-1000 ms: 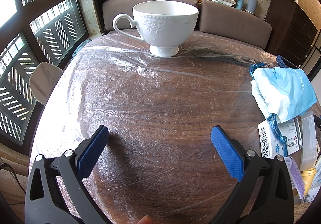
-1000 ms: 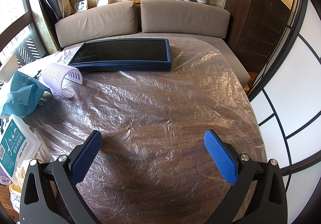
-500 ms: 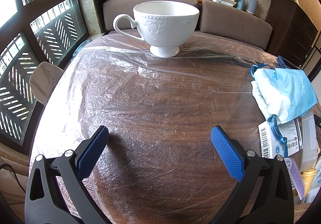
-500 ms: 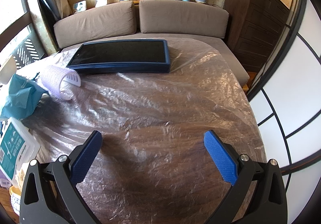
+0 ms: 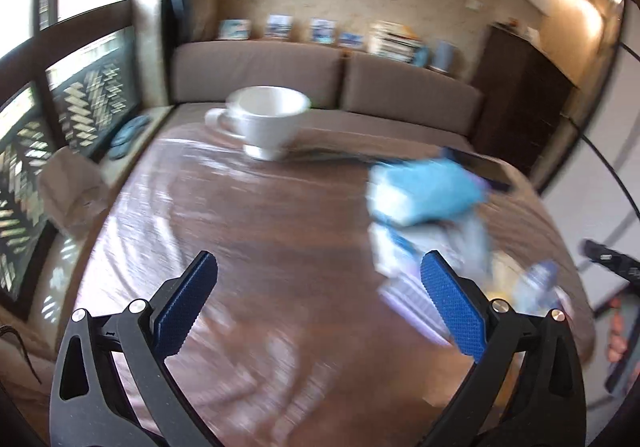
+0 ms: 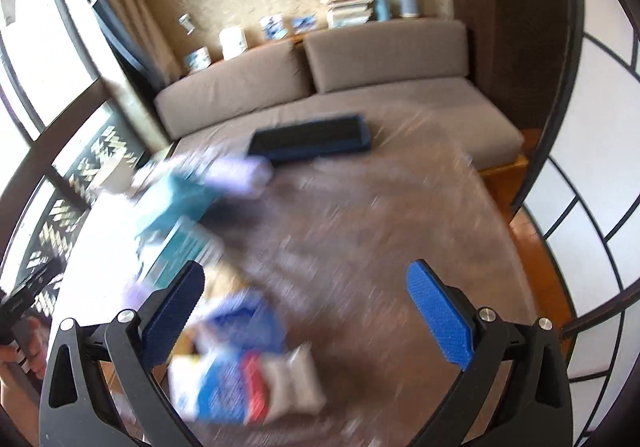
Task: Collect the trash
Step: 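Grasp the brown box with the left tool while the right tool grasps the blue-white medicine box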
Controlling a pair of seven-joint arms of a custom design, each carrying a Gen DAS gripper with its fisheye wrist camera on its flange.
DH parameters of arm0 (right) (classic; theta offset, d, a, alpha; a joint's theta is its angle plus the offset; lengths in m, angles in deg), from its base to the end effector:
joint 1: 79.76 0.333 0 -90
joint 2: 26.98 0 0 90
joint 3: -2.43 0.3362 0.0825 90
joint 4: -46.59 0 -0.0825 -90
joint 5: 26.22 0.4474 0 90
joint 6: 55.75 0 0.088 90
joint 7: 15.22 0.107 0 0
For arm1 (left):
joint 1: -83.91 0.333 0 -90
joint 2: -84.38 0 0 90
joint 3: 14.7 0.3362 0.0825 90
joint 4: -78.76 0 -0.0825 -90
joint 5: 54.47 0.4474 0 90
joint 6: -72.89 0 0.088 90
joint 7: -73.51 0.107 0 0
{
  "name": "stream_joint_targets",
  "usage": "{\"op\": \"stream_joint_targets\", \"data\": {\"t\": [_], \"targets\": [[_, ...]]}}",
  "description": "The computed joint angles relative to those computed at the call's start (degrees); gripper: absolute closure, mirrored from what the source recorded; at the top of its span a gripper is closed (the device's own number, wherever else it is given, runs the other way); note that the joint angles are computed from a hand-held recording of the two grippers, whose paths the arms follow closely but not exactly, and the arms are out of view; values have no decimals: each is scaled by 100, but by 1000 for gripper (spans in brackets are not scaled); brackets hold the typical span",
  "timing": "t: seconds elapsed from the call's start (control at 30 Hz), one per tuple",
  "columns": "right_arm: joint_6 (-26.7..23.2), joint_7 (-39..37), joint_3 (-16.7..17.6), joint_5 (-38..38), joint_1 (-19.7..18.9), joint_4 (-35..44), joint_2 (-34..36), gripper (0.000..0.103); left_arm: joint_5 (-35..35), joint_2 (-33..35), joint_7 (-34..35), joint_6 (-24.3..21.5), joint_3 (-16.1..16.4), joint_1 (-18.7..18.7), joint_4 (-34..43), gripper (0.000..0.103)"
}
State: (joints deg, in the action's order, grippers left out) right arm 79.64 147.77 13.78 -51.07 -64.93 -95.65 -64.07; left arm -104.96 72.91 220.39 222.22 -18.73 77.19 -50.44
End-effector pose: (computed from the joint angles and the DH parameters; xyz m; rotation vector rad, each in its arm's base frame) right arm 0.4014 0.2022 0.5614 -1.1984 2.2488 -0.6129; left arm 0.5686 -0.0928 0.4919 -1.3356 2.3384 -1.0938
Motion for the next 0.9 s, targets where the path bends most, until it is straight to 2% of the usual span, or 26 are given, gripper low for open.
{"op": "stream_joint_targets", "data": {"t": [0.1, 0.23, 0.37, 0.47, 0.57, 0.67, 0.77, 0.83, 0.9], "targets": [[-173, -39, 235, -12, 220, 35, 17, 4, -200, -512, 450, -405, 85, -141, -384, 1], [-187, -303, 339, -72, 508, 99, 231, 4, -283, -1009, 798, -837, 147, -348, -793, 1], [-732, -506, 537, -410, 566, 387, 653, 4, -147, -1040, 964, -723, 54, -473, -959, 1], [-655, -415, 465, -536, 617, 393, 789, 4, -12, -944, 1026, -684, 15, -536, -985, 1], [-809, -267, 485, -704, 618, 447, 918, 4, 61, -875, 1017, -520, -50, -598, -1033, 1], [-494, -198, 356, -730, 683, 318, 909, 4, 130, -786, 946, -461, -61, -620, -1024, 1], [-448, -275, 361, -843, 679, 340, 1000, 4, 118, -712, 941, -445, -59, -633, -999, 1], [-542, -359, 395, -940, 689, 402, 1081, 12, 89, -710, 994, -465, -31, -635, -995, 3], [-598, -417, 373, -929, 724, 435, 1125, 23, 109, -708, 1013, -560, -16, -617, -986, 16]]}}
